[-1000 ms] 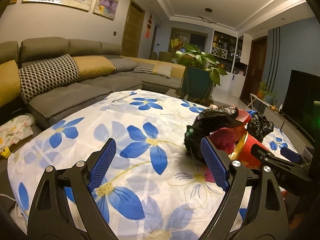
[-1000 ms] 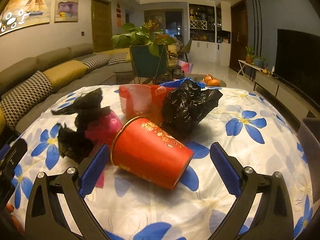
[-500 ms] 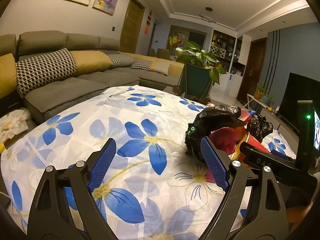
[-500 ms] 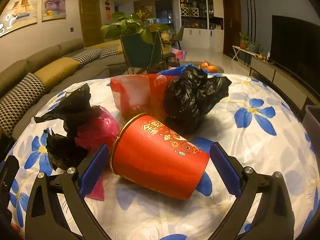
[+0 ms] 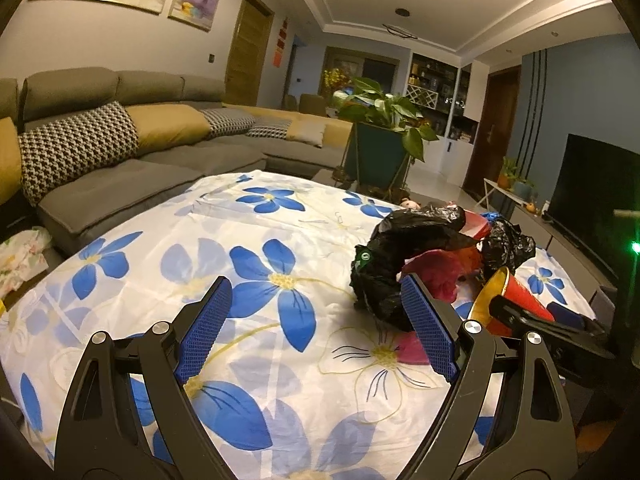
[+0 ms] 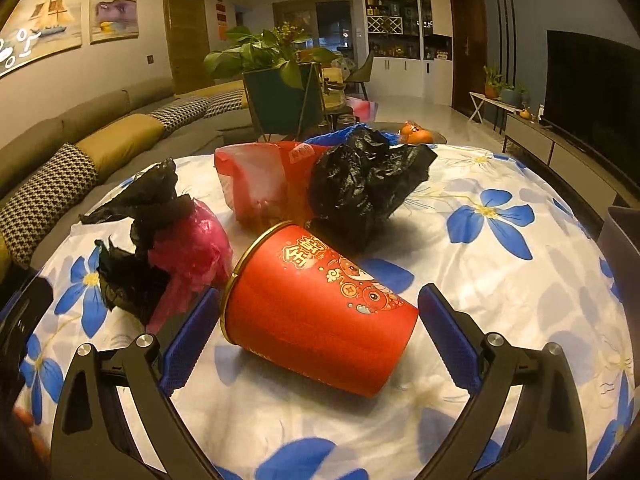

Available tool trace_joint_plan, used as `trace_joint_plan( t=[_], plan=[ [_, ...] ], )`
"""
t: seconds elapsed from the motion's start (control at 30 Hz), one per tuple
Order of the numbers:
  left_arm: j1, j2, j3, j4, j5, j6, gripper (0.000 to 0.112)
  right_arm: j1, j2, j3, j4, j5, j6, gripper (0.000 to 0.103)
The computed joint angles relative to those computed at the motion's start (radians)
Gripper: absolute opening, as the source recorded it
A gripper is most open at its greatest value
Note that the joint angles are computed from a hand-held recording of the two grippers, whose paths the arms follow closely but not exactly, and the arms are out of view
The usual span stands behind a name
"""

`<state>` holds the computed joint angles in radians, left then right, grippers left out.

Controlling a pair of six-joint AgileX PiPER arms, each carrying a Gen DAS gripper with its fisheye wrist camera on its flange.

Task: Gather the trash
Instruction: 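Grasp the black plastic bag with the left tool while the right tool grasps the red paper cup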

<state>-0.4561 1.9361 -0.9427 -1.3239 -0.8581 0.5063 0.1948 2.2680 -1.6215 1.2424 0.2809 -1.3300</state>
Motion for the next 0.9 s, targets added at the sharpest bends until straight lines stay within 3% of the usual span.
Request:
trace_joint_plan(
  t=[0.33, 0.47, 0.57, 0.73, 0.9],
  plan=[
    [0.058, 0.026, -0.103, 0.068, 0.116, 0.059, 0.085, -0.051, -0.04, 0.08, 0.165, 0.033, -0.214, 0.095],
    [0.127, 0.062, -0.16, 0.071, 0.278, 0.093, 0.079, -0.068, -0.048, 0.096, 0.189, 0.047, -0.244, 0.095],
    [0.171, 0.078, -0.192, 0.068, 0.377, 0.104, 0.062, -0.074, -0.053, 0.102, 0.192, 0.055, -0.251, 0.095],
    [0.203, 0.098, -0.21, 0.129, 0.463, 0.062, 0.013, -0.08, -0.064, 0.12, 0.235, 0.066, -0.308, 0.095],
    [0.185, 0.07, -0.155, 0.242, 0.413, -0.064, 0.002, -0.095, -0.079, 0.152, 0.278, 0.085, -0.365, 0.095]
  ],
)
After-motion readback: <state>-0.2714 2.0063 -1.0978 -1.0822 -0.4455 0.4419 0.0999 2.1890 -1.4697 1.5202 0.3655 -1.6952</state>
